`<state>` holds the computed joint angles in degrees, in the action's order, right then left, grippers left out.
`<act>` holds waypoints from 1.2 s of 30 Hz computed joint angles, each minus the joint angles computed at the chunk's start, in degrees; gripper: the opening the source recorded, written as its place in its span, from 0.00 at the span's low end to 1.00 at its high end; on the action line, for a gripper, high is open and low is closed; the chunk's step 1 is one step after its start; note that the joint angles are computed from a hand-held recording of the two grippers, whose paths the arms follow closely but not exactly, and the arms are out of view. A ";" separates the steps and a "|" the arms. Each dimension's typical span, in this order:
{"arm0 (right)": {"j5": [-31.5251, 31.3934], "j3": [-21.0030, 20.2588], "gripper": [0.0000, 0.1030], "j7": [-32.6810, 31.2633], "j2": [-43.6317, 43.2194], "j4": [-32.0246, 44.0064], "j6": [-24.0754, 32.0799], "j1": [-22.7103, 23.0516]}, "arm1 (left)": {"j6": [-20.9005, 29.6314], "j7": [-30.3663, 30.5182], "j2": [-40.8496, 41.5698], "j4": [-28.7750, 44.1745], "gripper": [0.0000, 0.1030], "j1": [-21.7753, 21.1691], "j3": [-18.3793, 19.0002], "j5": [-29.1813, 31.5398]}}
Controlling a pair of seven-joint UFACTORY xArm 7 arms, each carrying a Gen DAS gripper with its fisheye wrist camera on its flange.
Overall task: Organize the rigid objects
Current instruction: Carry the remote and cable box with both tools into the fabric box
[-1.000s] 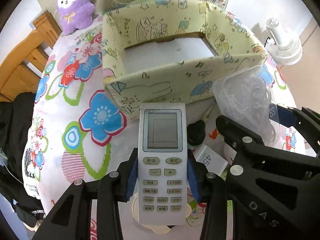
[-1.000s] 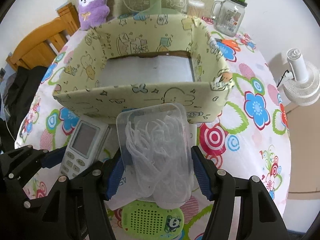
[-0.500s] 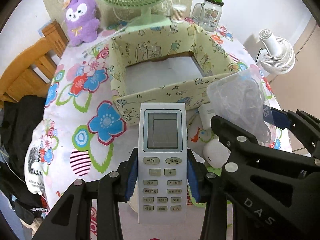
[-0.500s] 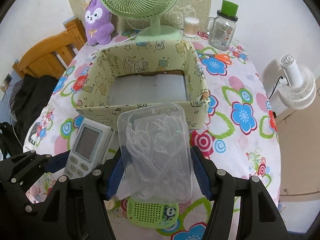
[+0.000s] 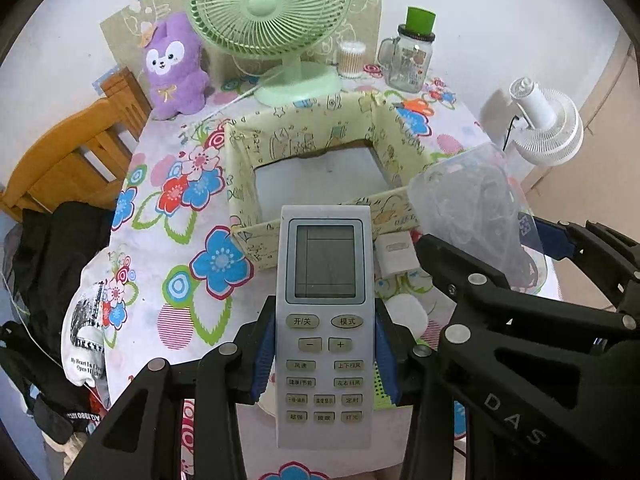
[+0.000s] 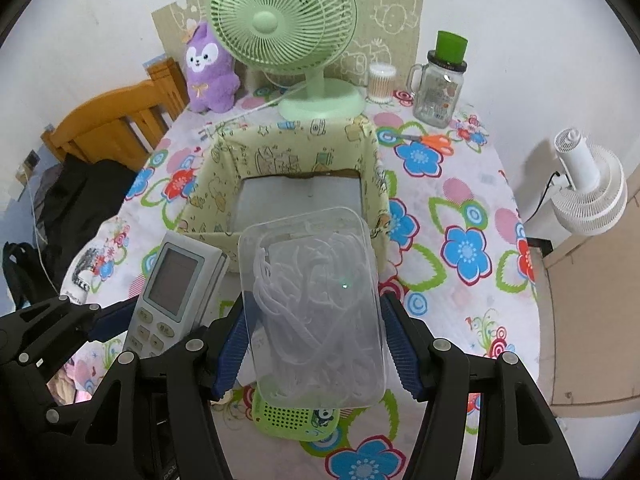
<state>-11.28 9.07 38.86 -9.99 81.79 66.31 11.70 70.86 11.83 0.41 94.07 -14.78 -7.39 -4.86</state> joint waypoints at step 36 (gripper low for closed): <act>2.53 -4.91 0.64 -7.43 15.81 19.86 2.90 -1.74 | 8.37 -1.81 24.91 34.66 0.43 -2.54 0.66 0.68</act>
